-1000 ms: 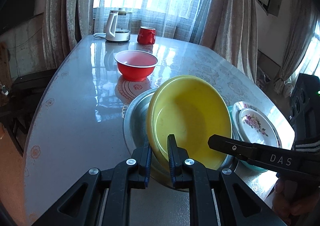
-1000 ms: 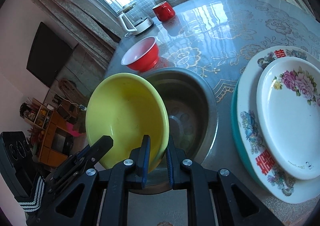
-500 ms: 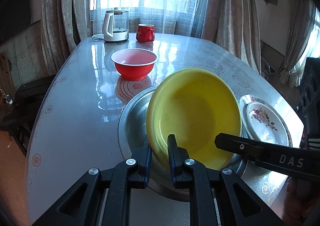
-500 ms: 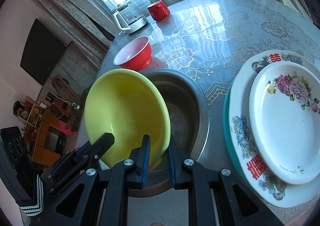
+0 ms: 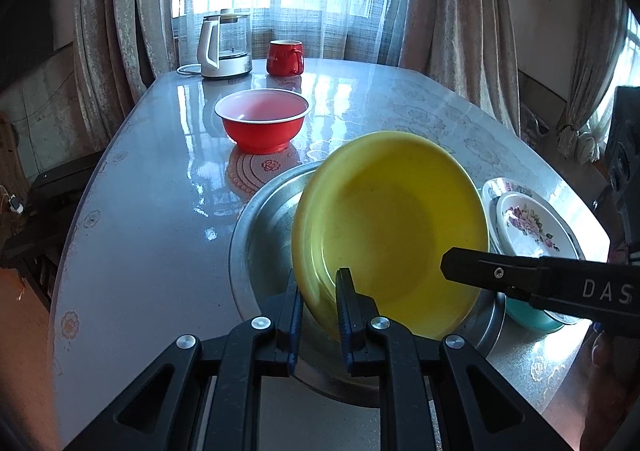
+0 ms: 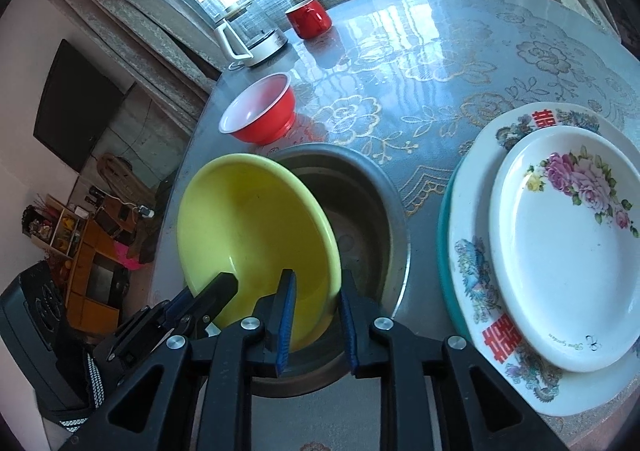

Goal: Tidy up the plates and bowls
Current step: 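Lower the yellow bowl into the steel bowl and open the right tool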

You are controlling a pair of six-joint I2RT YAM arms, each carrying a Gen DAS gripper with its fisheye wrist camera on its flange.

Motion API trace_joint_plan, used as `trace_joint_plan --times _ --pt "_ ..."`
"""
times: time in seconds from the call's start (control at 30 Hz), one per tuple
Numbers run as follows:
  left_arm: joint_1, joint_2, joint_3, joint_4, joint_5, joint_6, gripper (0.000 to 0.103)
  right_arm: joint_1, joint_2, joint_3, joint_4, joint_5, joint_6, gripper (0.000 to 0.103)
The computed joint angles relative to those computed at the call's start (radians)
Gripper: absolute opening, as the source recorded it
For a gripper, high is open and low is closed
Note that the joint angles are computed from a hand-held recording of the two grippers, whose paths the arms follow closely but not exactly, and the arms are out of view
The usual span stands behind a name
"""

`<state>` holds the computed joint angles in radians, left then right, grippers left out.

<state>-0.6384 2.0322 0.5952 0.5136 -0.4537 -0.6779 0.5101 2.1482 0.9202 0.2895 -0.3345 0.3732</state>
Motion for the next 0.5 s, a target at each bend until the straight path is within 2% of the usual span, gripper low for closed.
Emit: trace_joint_plan --times 0.07,0.27,0.4,0.5 --pt "0.0 0.001 0.002 -0.006 -0.002 0.001 0.016 -0.002 0.0 0.006 -0.012 -0.001 0.001 0.02" --pt "0.028 0.009 0.047 -0.075 0.015 0.027 0.017 0.006 0.025 0.105 -0.152 0.017 -0.019 0.02" --pt "0.046 0.01 0.054 -0.078 0.035 0.033 0.019 0.02 0.051 0.167 -0.219 0.037 -0.018 0.025" --pt "0.048 0.013 0.058 -0.075 0.042 0.04 0.025 0.028 0.06 0.183 -0.232 0.046 -0.012 0.028"
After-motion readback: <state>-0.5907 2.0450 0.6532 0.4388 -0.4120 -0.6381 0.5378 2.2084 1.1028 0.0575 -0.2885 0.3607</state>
